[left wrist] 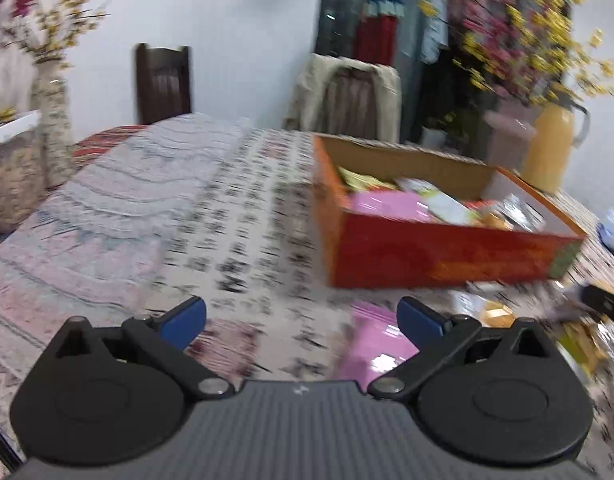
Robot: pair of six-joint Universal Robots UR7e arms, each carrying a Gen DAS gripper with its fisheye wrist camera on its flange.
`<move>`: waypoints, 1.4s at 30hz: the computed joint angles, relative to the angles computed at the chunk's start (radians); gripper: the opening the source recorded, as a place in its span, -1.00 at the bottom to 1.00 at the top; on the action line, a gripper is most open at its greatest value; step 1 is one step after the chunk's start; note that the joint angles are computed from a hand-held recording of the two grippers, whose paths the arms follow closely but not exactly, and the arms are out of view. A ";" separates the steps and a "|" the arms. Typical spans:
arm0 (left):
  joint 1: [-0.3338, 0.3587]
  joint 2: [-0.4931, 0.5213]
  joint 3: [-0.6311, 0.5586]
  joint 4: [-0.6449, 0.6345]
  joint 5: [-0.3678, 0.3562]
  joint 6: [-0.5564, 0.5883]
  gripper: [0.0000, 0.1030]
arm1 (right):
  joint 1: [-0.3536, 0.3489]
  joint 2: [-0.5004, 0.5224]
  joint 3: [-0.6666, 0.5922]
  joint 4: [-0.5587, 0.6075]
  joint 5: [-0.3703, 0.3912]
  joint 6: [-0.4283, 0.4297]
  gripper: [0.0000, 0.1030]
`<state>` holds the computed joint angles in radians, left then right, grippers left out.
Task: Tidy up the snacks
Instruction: 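Grasp the second pink packet with the left tool while the right tool holds its packet, then lift both held packets and carry them over the box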
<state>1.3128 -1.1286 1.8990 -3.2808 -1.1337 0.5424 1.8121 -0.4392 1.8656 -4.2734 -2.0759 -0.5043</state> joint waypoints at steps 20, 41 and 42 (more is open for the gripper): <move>-0.051 0.037 0.014 0.129 0.071 -0.006 0.22 | -0.013 -0.011 0.024 0.015 0.053 0.019 -0.02; -0.075 0.004 0.074 -0.028 0.091 -0.080 0.22 | -0.033 -0.026 0.057 0.013 0.137 0.029 -0.09; -0.074 0.002 0.074 -0.031 0.089 -0.081 0.22 | -0.033 -0.026 0.057 0.013 0.136 0.029 -0.09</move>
